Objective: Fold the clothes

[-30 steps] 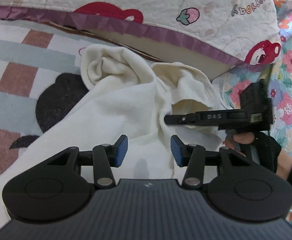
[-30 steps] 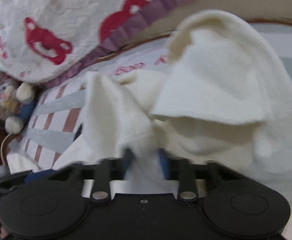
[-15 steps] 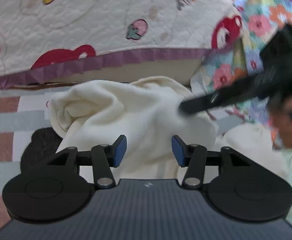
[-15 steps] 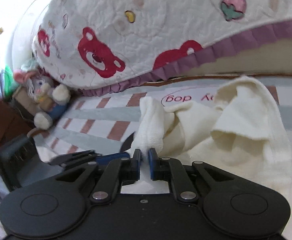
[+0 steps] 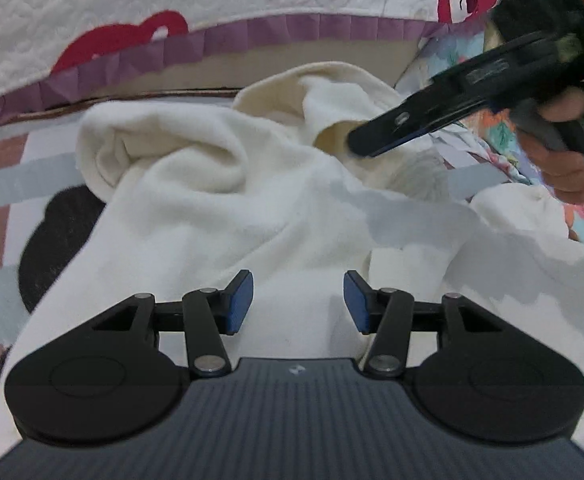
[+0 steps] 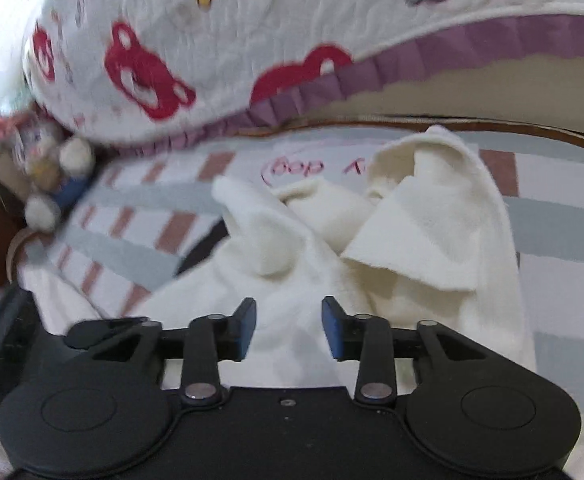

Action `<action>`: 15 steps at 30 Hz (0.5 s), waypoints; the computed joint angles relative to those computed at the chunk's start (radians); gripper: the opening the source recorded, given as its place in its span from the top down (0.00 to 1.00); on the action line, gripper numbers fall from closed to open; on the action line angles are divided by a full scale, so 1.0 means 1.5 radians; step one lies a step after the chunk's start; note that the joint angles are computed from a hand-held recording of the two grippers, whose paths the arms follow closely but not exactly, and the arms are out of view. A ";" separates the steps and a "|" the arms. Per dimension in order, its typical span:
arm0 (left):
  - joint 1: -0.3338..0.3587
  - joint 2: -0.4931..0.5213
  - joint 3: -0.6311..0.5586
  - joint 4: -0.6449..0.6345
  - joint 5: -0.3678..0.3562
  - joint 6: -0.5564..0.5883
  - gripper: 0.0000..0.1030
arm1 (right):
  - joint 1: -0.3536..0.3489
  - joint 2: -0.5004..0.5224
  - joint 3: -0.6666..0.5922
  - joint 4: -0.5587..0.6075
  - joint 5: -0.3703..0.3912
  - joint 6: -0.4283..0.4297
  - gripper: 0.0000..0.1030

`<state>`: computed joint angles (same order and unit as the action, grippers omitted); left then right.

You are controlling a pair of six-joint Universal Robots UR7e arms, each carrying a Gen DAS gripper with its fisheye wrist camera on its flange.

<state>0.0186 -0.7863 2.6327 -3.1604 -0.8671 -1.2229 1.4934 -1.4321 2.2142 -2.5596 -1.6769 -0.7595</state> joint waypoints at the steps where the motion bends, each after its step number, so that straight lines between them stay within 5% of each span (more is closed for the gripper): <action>1: 0.002 0.002 -0.001 -0.001 -0.004 -0.011 0.52 | 0.010 0.018 -0.006 -0.013 -0.038 0.003 0.55; 4: 0.012 0.006 -0.004 -0.020 -0.023 -0.023 0.52 | 0.046 0.072 -0.013 -0.049 -0.168 0.077 0.53; 6: 0.014 0.011 -0.004 -0.037 -0.027 -0.016 0.52 | 0.040 0.082 0.005 -0.083 -0.157 0.050 0.37; 10: 0.006 -0.021 -0.001 0.021 -0.010 -0.027 0.52 | 0.019 0.108 0.024 -0.147 -0.137 0.028 0.37; 12: -0.001 -0.042 0.004 0.049 0.001 -0.049 0.52 | 0.006 0.096 0.038 -0.164 -0.094 -0.013 0.78; 13: -0.006 -0.056 0.005 0.076 0.010 -0.061 0.52 | 0.002 0.080 0.050 -0.173 -0.067 -0.033 0.91; 15: -0.015 -0.077 -0.003 0.141 0.033 -0.072 0.52 | -0.005 0.042 0.074 -0.186 -0.007 -0.070 0.91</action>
<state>-0.0038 -0.9015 2.6284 -2.9493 -0.8177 -1.3314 1.4854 -1.3687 2.3247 -2.8380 -1.6881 -0.8640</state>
